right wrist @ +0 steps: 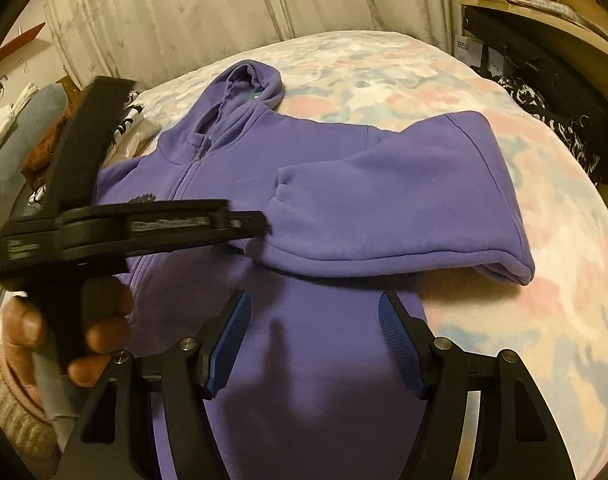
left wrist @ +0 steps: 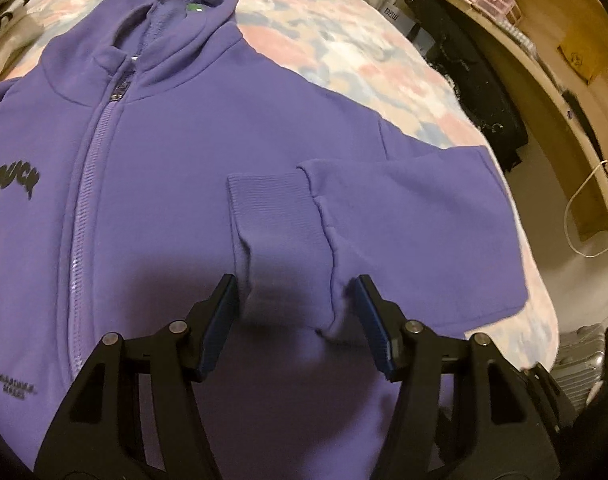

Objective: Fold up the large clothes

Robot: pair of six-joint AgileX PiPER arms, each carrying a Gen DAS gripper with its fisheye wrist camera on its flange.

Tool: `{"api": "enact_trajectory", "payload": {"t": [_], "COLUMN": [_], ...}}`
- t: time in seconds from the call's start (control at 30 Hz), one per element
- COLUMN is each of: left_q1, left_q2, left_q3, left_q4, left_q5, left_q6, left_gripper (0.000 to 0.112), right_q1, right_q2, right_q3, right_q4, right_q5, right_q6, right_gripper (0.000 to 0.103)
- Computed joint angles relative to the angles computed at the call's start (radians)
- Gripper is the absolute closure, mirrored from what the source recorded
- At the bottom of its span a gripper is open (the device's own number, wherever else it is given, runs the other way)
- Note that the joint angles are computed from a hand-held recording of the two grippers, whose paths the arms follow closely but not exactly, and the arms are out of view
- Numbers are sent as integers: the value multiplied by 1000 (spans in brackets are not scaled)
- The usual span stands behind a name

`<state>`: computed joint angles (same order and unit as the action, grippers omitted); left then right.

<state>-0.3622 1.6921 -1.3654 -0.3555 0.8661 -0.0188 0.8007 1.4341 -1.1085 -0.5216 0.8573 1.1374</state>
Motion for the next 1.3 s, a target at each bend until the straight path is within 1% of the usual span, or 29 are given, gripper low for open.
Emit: {"api": "enact_trajectory", "payload": {"t": [0.03, 0.07, 0.1, 0.2, 0.33, 0.5, 0.57, 0.67, 0.73, 0.77, 0.8, 0.87, 0.9, 0.93, 1.03, 1.1, 1.17, 1.23, 1.3], "left_q1": [-13, -23, -36, -107, -141, -68, -12, 80, 152, 193, 243, 321, 367, 416, 506, 531, 532, 520, 503], "left_q2": [14, 22, 24, -1, -71, -148, -167, -180, -176, -169, -150, -102, -78, -65, -32, -9, 13, 24, 72], "left_q3": [-16, -29, -41, -86, -162, -262, -274, -230, -174, -143, -123, -114, -116, -109, -140, -180, -213, -212, -238], "left_q4": [25, 42, 60, 230, 377, 416, 421, 440, 450, 445, 412, 352, 301, 232, 80, 16, -2, 9, 42], "left_q5": [-2, 0, -2, -10, -15, 21, 46, 45, 36, 31, 38, 73, 96, 114, 165, 187, 191, 179, 168], "left_q6": [-14, -24, -31, -128, -179, -111, -72, -30, -2, 17, 57, 112, 147, 195, 281, 309, 328, 335, 319], "left_gripper": [71, 82, 101, 102, 103, 102, 102, 102, 102, 102, 101, 100, 98, 97, 84, 64, 56, 56, 56], "right_q1": [1, 3, 4, 12, 42, 85, 101, 107, 114, 113, 110, 95, 79, 58, -38, -131, -231, -344, -452], "right_q2": [-4, -6, -15, -19, -33, -59, -63, -65, -56, -53, -43, -31, -27, -27, -24, -3, 47, 124, 225], "right_q3": [1, -5, 1, -13, -30, -44, -51, -65, -79, -85, -94, -105, -113, -120, -151, -192, -253, -332, -427], "right_q4": [1, 3, 4, 5, -19, -54, -63, -59, -50, -39, -28, -4, 15, 39, 117, 187, 253, 345, 445], "right_q5": [3, 9, 11, 33, 78, 140, 165, 196, 218, 226, 229, 232, 227, 218, 177, 145, 124, 106, 97], "right_q6": [1, 1, 3, 8, 40, 65, 69, 49, 36, 20, 4, -41, -70, -100, -190, -287, -380, -485, -574], "right_gripper": [36, 36, 36, 36, 36, 36, 36, 36, 36, 36, 36, 36, 35, 31, 21, 19, 19, 19, 19]}}
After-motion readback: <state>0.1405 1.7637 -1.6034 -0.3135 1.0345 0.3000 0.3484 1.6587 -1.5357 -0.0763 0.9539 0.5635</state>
